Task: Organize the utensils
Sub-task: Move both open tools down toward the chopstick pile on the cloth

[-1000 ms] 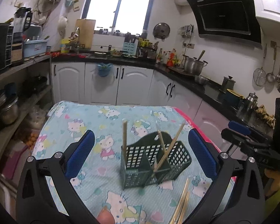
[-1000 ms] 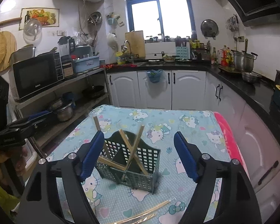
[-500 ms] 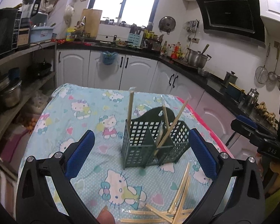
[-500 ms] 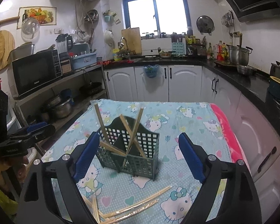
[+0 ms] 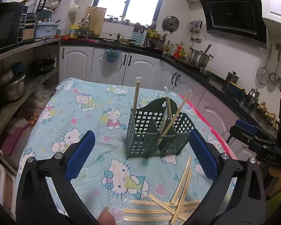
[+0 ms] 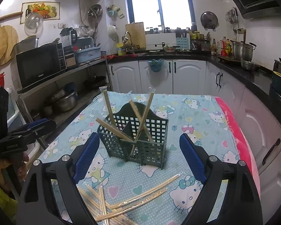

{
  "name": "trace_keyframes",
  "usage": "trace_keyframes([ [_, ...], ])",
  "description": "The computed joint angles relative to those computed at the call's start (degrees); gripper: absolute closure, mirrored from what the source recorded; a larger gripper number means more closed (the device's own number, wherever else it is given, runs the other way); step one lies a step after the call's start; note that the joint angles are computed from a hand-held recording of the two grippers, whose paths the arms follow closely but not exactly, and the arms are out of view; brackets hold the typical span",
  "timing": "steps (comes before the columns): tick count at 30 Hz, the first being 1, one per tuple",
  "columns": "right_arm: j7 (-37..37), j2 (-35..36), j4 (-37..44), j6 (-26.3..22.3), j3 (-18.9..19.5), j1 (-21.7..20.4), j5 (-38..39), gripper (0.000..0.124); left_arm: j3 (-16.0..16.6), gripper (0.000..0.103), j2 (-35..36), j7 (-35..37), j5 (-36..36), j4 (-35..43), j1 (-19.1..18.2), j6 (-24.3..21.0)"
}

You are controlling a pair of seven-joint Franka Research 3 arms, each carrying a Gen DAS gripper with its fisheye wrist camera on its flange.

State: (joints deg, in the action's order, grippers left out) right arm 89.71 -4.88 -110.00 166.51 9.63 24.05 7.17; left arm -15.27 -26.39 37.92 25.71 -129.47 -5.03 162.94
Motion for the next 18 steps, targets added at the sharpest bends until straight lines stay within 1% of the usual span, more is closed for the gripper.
trace_keyframes([
  [18,-2.4,-2.0,-3.3,-0.1,0.8,1.4,1.8,0.039,-0.1,0.011,-5.3,-2.2,-1.0,-6.1,-0.3,-0.2],
])
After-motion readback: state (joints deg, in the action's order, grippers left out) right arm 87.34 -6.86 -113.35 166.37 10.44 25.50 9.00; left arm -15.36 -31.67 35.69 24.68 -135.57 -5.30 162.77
